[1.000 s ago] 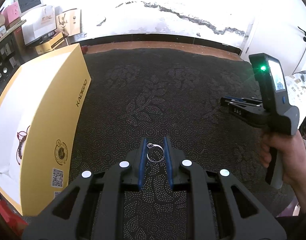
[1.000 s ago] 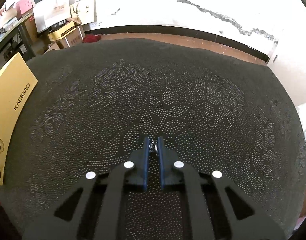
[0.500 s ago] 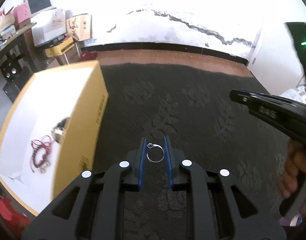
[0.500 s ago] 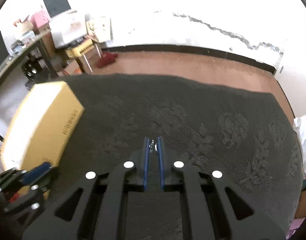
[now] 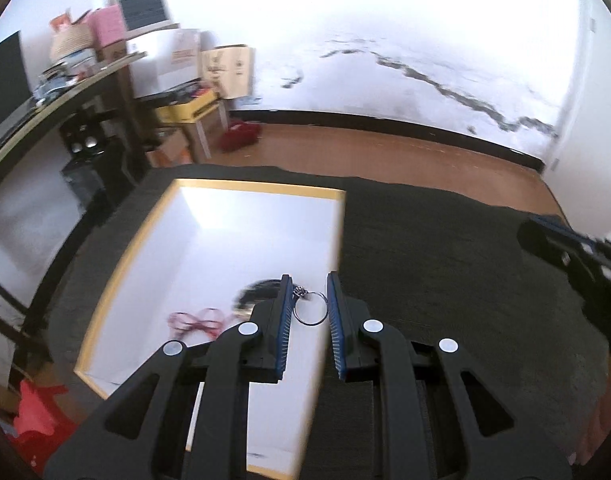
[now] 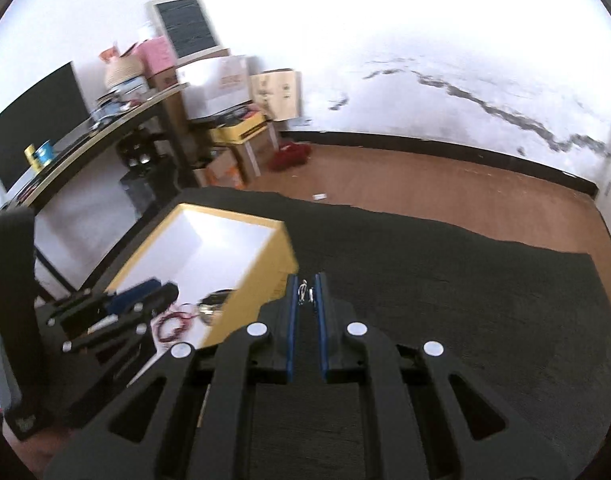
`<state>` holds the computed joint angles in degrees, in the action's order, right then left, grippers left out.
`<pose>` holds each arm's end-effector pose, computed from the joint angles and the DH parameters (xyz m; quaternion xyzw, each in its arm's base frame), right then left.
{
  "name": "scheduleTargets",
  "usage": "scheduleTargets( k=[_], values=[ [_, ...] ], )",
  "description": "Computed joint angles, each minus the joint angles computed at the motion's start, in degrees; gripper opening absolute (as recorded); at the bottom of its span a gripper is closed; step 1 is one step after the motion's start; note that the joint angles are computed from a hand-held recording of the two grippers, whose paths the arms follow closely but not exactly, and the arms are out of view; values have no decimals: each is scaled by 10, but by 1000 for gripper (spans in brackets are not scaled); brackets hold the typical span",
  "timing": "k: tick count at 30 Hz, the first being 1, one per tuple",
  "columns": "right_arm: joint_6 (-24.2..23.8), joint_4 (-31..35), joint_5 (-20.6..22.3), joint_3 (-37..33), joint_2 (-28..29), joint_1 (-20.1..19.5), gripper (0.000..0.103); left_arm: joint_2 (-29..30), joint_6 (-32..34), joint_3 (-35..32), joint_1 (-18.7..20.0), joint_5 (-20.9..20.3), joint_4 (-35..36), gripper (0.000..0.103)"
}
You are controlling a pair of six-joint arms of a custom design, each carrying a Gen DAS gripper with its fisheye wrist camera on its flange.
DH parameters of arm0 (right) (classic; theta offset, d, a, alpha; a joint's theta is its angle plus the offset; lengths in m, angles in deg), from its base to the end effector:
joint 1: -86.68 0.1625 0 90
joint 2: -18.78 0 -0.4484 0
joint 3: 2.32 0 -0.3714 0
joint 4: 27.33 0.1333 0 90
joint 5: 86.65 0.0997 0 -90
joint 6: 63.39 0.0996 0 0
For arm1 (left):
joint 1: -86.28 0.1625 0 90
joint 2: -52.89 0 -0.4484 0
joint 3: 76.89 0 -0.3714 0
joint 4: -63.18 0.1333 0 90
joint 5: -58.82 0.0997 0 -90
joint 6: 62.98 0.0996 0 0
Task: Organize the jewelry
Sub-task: 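Carry the ring with the left tool while the right tool carries the charm over the box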
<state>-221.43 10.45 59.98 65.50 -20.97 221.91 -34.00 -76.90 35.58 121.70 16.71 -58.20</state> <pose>0.4640 -0.3897 0.1837 0.0764 -0.8632 0.4100 0.2845 -0.2591 -0.4385 0.3935 0.2979 0.8630 -0.2663 0.3090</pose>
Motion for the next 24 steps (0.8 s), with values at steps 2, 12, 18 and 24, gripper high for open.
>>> scheduleTargets(
  k=[2, 12, 18, 24],
  values=[
    [-10, 12, -11, -32, 23, 1, 9, -2, 1, -12, 13, 14, 9, 18],
    [-63, 102, -64, -223, 163, -8, 9, -4, 15, -36, 90, 52, 18, 18],
    [-78, 147, -81, -315, 230, -26, 9, 24, 22, -42, 145, 51, 15, 18],
    [-82, 178, -94, -377, 271, -39, 9, 44, 42, -47, 177, 49, 2, 18]
  ],
)
